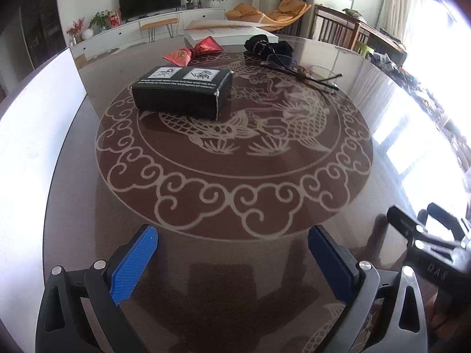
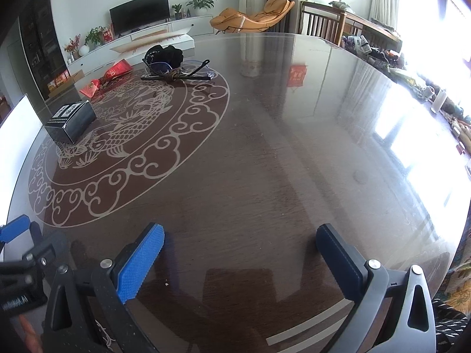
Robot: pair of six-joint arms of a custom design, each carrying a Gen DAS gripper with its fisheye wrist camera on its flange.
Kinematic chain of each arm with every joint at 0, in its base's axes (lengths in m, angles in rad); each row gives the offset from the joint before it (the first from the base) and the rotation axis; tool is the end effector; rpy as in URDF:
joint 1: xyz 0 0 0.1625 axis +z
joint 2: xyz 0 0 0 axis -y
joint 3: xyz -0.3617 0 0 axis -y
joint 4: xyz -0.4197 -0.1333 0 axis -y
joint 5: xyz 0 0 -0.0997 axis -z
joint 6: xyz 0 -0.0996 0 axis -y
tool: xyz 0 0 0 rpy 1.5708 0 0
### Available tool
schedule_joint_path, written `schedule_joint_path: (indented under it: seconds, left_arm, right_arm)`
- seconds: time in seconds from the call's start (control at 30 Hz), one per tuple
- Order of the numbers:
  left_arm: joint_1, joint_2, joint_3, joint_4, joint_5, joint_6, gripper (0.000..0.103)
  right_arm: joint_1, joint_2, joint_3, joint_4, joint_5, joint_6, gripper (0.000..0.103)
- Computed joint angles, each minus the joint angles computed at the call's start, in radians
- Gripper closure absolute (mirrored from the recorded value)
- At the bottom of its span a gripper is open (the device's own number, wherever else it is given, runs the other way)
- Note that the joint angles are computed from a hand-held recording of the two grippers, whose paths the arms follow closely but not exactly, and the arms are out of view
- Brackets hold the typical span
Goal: Organize objects
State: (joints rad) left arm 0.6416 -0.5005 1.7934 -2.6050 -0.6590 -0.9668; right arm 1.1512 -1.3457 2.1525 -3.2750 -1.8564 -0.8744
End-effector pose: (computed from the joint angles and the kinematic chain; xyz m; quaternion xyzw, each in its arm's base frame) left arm -0.2843 -0.4770 -0.1520 0.0400 0.8913 -0.2871 0.3487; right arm -0.1108 -0.5068 0.2304 0.1409 -0.8828 0.2653 0.3611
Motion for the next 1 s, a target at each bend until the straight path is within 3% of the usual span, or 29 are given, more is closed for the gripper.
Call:
schedule_joint_path:
  seconds: [0.13,0.2,0.37,0.4,0.6,0.73,0.93,1.0]
  left_arm:
    - [0.066,-0.015,-0.04,-0.214,0.038,0.042,0.0]
    - [0.105,-0.001,-0.112,-0.216,0.066,0.05,0.0]
    - [0.188,0.062,-0.299,-0.07,0.118,-0.004,0.0]
    - [0.189,0.08,-0.337,-0.001,0.161,-0.027,0.0]
    - [0.201,0.131,-0.476,0.381,0.225,-0.153,0.0]
    - [0.188,0.094,-0.387,0.35,0.247,-0.196,0.0]
    - [0.238,0.066,-0.389,0.377,0.133,-0.391,0.0]
    - [0.241,0.08,-0.421,0.435,0.134,-0.423,0.0]
  right_arm:
    - [0.0,0.0,0.0,0.0,0.0,0.0,0.0]
    - [0.0,0.0,0.0,0.0,0.0,0.0,0.0]
    - [0.0,0.0,0.0,0.0,0.0,0.0,0.0]
    - [0.0,0.001,-0.001,0.001,0.0,-0.001,0.0]
    - [0.003,-0.001,-0.001,0.006,0.001,-0.003,0.0]
    - [0.003,-0.001,-0.001,0.005,0.0,-0.003,0.0]
    - [0.003,-0.001,-0.001,0.005,0.001,-0.003,0.0]
    - [0.003,-0.001,-0.001,0.005,0.001,-0.003,0.0]
